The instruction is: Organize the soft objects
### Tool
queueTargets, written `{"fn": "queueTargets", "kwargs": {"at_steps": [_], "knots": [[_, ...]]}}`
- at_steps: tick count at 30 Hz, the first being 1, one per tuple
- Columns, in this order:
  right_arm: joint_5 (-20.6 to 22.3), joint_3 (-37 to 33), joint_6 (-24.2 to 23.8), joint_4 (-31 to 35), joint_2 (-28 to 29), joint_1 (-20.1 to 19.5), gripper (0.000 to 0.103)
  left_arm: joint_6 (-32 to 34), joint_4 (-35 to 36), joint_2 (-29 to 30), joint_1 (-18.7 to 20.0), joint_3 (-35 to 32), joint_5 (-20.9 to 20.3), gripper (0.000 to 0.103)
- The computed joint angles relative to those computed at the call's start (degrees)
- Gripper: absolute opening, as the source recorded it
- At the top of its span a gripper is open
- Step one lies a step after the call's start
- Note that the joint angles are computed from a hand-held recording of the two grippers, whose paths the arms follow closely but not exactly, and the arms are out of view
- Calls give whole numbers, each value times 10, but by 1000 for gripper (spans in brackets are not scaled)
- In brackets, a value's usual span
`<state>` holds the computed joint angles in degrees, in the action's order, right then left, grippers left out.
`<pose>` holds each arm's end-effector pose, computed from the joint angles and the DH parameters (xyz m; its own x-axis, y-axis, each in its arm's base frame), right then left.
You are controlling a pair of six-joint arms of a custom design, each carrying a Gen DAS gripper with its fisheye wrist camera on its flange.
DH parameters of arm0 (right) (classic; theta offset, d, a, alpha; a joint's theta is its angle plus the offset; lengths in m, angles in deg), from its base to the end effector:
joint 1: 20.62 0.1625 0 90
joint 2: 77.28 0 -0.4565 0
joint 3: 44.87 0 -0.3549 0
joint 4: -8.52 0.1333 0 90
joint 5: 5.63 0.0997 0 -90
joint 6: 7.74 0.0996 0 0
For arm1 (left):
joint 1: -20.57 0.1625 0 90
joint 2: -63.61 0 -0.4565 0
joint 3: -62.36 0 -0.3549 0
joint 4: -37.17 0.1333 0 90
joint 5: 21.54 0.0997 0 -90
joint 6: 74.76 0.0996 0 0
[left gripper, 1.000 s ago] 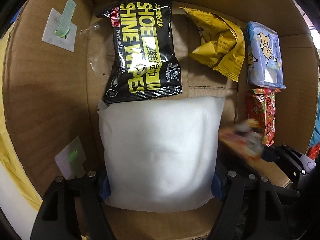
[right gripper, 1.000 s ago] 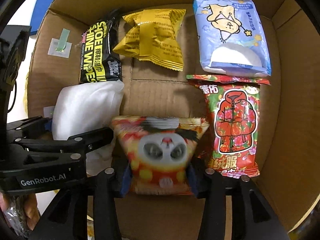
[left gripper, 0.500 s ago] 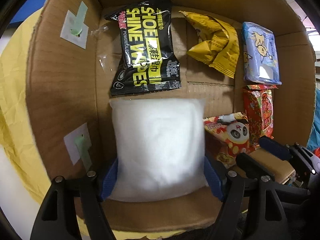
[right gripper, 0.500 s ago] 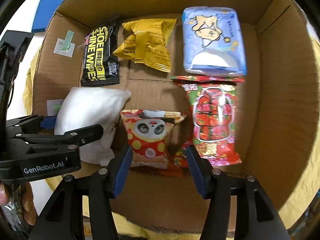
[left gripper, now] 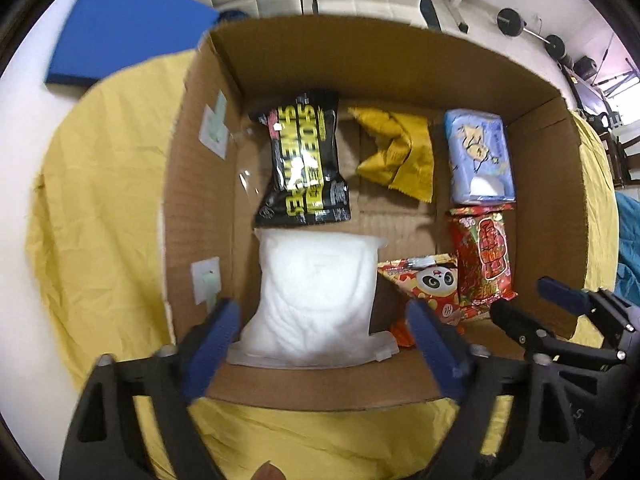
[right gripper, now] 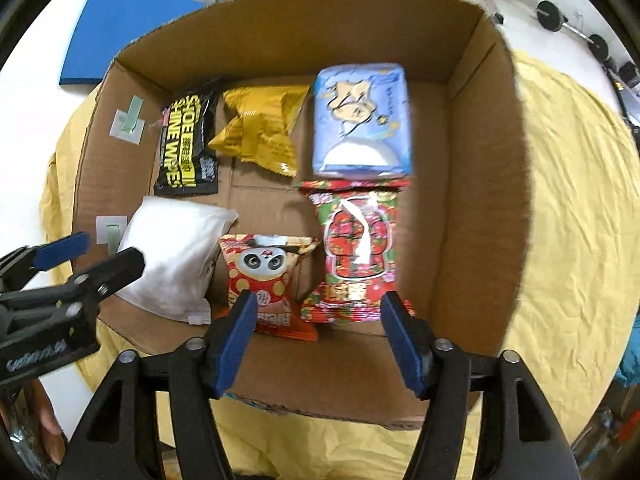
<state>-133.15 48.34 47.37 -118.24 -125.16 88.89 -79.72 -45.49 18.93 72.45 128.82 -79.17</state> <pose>0.2830 -0.5813 0.1557 -0.6812 0.5641 0.4667 0.3995 0.8206 -0.4087 -0.2855 -0.6662 0.2298 -0.5484 0.6642 -0.5080 0.4937 0.7475 0.4444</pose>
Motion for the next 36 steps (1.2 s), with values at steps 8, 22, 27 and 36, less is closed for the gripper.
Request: {"fn": "queueTargets", "kwargs": {"at_steps": [8, 22, 27, 36], "knots": [[-52, -6, 46, 47, -18, 32, 102, 29, -68, -17, -11, 20, 8, 94], [-115, -5, 136, 107, -68, 113, 103, 33, -151, -82, -53, 70, 0, 94], [-154, -41, 203, 197, -76, 169, 103, 28, -140, -118, -79, 64, -21, 94], [-184, -137, 314, 379, -70, 251, 103, 5, -104, -164, -112, 44, -32, 94]]}}
